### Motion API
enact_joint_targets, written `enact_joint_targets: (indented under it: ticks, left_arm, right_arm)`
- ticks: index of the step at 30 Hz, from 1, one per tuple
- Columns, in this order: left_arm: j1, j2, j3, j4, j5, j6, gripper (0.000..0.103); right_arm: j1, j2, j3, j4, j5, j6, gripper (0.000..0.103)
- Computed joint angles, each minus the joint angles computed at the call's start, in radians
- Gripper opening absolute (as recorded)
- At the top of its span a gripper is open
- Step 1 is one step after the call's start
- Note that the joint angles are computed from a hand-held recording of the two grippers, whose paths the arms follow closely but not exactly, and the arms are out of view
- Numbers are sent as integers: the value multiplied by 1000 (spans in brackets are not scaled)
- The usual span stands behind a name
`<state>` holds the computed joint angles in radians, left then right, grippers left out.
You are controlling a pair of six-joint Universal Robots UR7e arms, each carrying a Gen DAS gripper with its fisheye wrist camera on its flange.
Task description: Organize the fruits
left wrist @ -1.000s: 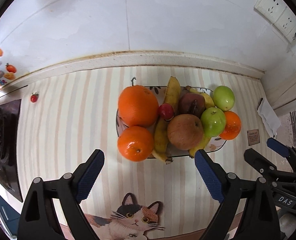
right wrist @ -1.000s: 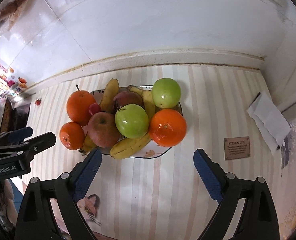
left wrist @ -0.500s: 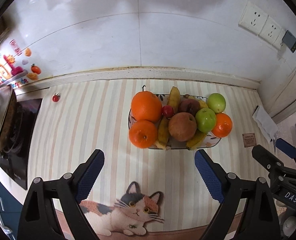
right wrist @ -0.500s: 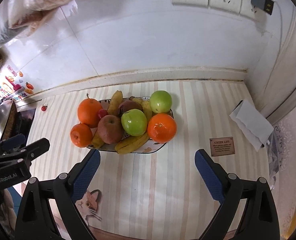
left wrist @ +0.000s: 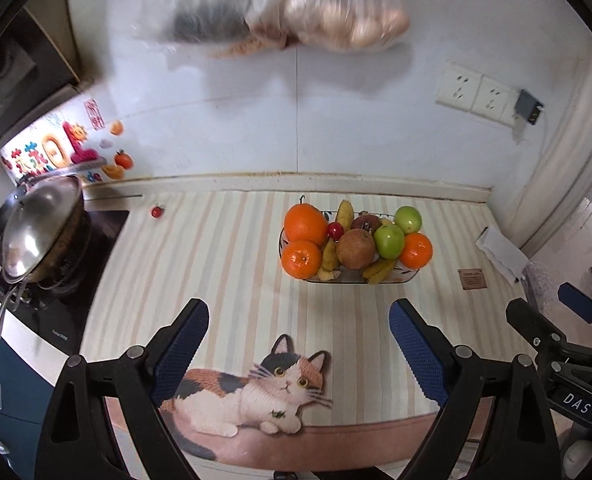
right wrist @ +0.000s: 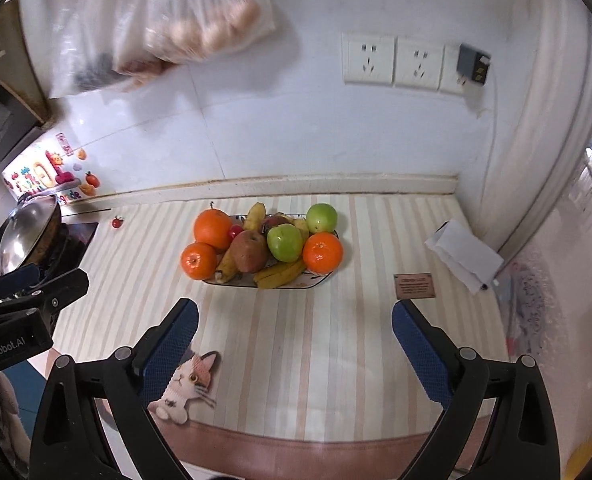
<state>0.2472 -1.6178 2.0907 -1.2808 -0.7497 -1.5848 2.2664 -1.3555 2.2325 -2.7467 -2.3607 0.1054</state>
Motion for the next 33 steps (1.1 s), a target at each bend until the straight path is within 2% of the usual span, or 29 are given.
enact_joint_targets:
  ticks: [4,6,10,15,20,27,33]
  left_arm:
    - [-128,-48,4,132,-34,-105,93]
    - [-185,-68,5,180,-59,-140,93]
    - [-309,-102,-9,277,-127,-211,93]
    - [-441,-111,-33,366,-195,-291,93]
    - [-529,-86,-63,407,-248,-354,93]
    - [-589,-50,-93,440,-302,-423,93]
    - [-607,-26,-108,464,-312,-463,93]
  right_arm:
    - [100,-53,32,57,-49,94,100]
    - [162,-82,40,109,-72,168,100]
    - [289,-130,34,258,-122,335,100]
    - [437,-194,3,503,-163,561,100]
    - [530,-237,-27,661,-161,692,100]
    - [613,-286,-57,769,-134,759,100]
    - [625,-303,-58,774,-127,736,101]
